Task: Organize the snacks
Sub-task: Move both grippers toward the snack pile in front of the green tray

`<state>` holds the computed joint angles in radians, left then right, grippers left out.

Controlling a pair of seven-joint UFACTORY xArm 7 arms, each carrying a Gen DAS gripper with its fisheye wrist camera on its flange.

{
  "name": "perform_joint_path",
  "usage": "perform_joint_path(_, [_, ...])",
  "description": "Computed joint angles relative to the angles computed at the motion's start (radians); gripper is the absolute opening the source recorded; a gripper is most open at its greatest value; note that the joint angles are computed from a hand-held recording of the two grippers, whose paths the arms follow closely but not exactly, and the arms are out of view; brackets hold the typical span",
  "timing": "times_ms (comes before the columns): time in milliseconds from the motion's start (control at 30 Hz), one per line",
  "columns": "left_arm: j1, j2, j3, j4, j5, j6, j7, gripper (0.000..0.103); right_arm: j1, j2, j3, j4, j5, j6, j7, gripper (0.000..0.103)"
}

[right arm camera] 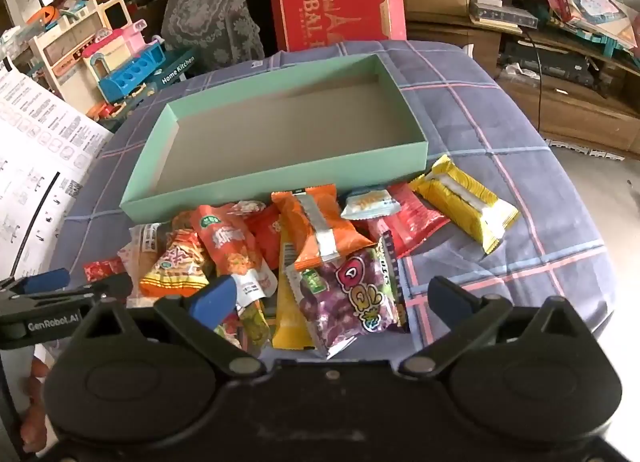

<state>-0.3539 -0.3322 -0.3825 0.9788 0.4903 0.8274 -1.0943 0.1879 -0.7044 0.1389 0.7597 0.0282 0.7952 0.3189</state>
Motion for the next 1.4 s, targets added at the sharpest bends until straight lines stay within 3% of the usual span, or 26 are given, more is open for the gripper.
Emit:
perform_joint_path(1233, [-0.013, 0.015, 0.025, -0.006, -0.044, 0.013, 0.033, 0.103, 0.013, 0.042, -0.006, 0.027, 0.022, 0.049, -0.002, 0.103])
perform_joint_path(1400, [0.007, -0.002, 0.034, -0.032, -0.043, 0.003, 0.015, 0.103, 0.037, 0.067, -0.029, 0.035, 0.064, 0.041, -0.023, 0.103])
